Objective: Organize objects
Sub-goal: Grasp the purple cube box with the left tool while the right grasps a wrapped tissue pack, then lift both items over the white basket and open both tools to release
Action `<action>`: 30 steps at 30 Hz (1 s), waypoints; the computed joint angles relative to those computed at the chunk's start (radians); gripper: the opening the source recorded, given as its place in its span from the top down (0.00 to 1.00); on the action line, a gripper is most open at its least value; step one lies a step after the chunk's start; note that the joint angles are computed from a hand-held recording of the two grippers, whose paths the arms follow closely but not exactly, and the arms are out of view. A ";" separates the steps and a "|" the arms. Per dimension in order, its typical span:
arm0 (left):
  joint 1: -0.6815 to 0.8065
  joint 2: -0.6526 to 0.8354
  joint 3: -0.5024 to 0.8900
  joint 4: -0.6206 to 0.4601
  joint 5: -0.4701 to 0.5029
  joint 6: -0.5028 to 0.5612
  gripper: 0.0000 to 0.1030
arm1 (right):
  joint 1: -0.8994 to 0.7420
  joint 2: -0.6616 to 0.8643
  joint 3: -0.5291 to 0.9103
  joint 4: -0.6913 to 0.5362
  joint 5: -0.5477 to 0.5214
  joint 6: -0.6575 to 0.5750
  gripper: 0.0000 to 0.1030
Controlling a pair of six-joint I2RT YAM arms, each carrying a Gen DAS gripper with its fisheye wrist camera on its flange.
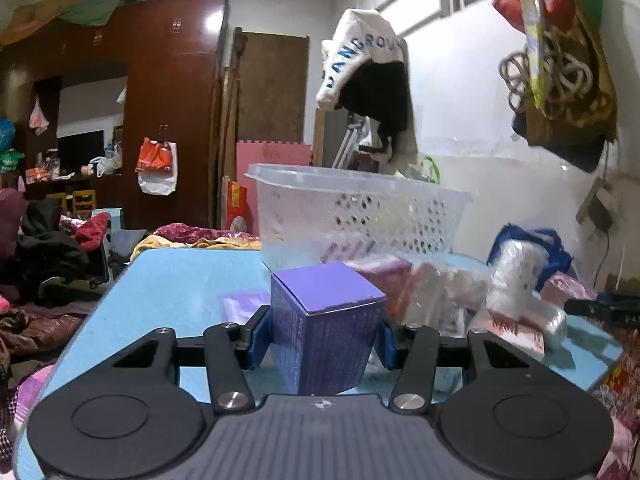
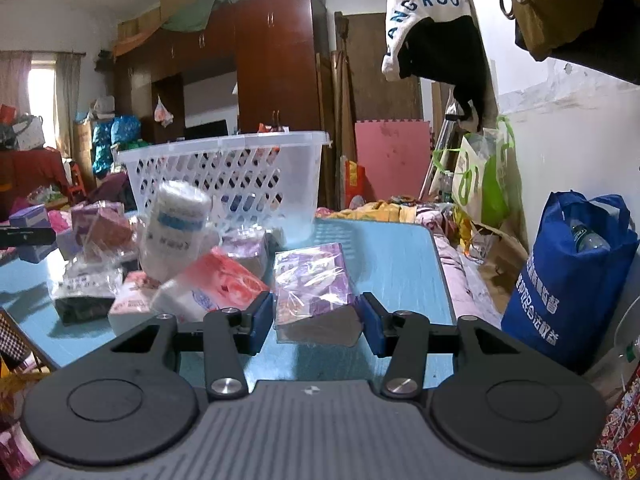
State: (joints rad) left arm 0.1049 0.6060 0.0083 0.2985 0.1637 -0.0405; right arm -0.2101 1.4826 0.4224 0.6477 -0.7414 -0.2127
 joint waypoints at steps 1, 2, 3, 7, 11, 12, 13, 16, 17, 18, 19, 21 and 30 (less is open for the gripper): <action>0.028 -0.003 0.002 0.001 0.023 -0.007 0.46 | -0.001 -0.004 0.005 -0.005 -0.006 0.007 0.51; 0.055 -0.007 0.007 -0.001 0.044 -0.014 0.46 | -0.001 -0.011 0.014 -0.015 -0.013 0.013 0.51; 0.077 -0.009 0.010 -0.003 0.061 -0.018 0.46 | 0.002 -0.021 0.022 -0.021 -0.019 0.021 0.51; 0.107 -0.010 0.044 -0.024 0.101 -0.037 0.46 | 0.039 -0.070 0.059 -0.043 -0.014 0.044 0.51; 0.071 0.051 0.131 -0.032 0.086 -0.048 0.46 | 0.122 -0.119 0.111 -0.098 0.025 0.026 0.51; 0.056 0.076 0.160 -0.031 0.077 -0.052 0.46 | 0.149 -0.124 0.134 -0.126 0.044 0.008 0.51; 0.039 0.111 0.197 -0.032 0.070 -0.052 0.46 | 0.178 -0.131 0.159 -0.154 0.066 -0.004 0.51; -0.033 0.255 0.350 -0.051 0.027 -0.048 0.46 | 0.258 -0.108 0.273 -0.237 0.112 -0.013 0.51; -0.058 0.314 0.415 -0.070 0.009 -0.049 0.46 | 0.288 -0.084 0.335 -0.276 0.122 -0.009 0.51; -0.078 0.372 0.479 -0.089 -0.003 -0.059 0.46 | 0.308 -0.060 0.382 -0.304 0.128 -0.008 0.51; -0.098 0.425 0.536 -0.108 -0.015 -0.067 0.46 | 0.337 -0.027 0.445 -0.345 0.149 -0.008 0.51; -0.147 0.516 0.627 -0.134 -0.057 -0.065 0.46 | 0.401 0.040 0.580 -0.454 0.212 -0.038 0.51; -0.124 0.896 0.981 -0.308 -0.076 -0.111 0.46 | 0.523 0.307 0.964 -0.707 0.483 -0.100 0.51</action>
